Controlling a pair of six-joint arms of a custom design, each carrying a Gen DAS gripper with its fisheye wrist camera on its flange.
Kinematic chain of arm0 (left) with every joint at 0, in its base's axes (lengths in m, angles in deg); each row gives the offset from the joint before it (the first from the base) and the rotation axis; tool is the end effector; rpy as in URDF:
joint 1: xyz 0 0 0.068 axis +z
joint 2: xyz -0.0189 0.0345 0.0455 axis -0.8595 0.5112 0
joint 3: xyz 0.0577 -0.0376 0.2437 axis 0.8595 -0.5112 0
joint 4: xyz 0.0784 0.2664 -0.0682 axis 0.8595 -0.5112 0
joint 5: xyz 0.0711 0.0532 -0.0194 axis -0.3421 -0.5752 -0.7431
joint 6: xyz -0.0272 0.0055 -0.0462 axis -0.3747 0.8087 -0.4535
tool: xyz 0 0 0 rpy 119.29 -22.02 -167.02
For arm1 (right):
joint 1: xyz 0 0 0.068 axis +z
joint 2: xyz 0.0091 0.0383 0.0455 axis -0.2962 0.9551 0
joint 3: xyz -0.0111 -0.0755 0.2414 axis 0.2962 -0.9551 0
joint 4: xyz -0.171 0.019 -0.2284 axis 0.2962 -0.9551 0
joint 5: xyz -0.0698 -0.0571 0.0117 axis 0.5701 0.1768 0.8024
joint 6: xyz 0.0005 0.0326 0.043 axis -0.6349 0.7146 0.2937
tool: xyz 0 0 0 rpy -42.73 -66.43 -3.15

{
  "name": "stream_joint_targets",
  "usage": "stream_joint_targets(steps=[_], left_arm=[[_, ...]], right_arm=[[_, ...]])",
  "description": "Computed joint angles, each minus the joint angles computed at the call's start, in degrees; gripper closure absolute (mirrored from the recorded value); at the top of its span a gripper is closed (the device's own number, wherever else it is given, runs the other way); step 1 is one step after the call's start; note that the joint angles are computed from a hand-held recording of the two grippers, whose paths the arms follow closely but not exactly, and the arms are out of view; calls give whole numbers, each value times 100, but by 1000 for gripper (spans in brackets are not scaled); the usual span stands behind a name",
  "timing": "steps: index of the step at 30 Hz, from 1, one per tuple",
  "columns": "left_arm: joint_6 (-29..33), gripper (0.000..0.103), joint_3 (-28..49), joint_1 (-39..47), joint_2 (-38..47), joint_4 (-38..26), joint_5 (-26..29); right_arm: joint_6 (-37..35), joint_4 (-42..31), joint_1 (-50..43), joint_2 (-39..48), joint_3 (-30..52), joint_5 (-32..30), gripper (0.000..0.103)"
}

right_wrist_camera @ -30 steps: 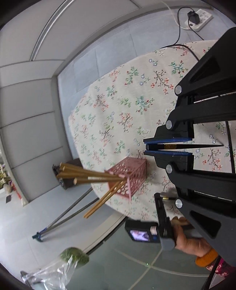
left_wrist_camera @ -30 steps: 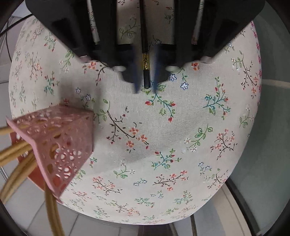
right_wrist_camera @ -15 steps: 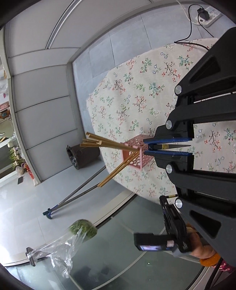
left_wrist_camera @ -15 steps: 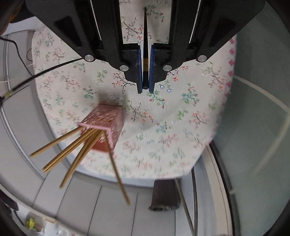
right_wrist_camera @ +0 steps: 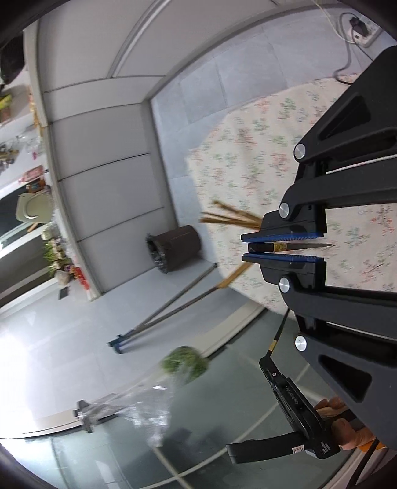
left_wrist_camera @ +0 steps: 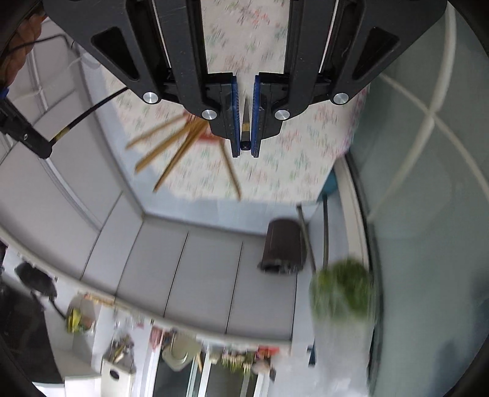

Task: Organize utensils
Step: 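Carry both black chopsticks upright over the pink basket, then lower both black chopsticks into the basket, opening the left tool then the right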

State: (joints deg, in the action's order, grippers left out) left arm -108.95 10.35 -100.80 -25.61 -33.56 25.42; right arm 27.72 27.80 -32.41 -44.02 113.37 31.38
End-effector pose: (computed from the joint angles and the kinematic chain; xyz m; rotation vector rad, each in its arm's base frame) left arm 0.1977 -0.1574 0.3667 0.0684 2.2126 -0.2369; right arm 0.1509 -0.0230 0.3595 0.1793 2.0734 0.4957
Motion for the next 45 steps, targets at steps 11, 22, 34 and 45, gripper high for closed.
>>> stream_joint_targets(steps=[11,22,34,45], left_arm=[[302,97,1257,85,1203,708,278],[289,95,1011,272,2115,1291,547],[-173,83,239,597,998,1017,585],[-185,83,-18,1092,790,728,908]], right_arm=[[455,997,-110,1012,720,-46,96],[415,1350,255,1511,496,374,96],[635,1777,1030,1669,338,1270,96],[757,2318,2192,2429,133,2407,96]])
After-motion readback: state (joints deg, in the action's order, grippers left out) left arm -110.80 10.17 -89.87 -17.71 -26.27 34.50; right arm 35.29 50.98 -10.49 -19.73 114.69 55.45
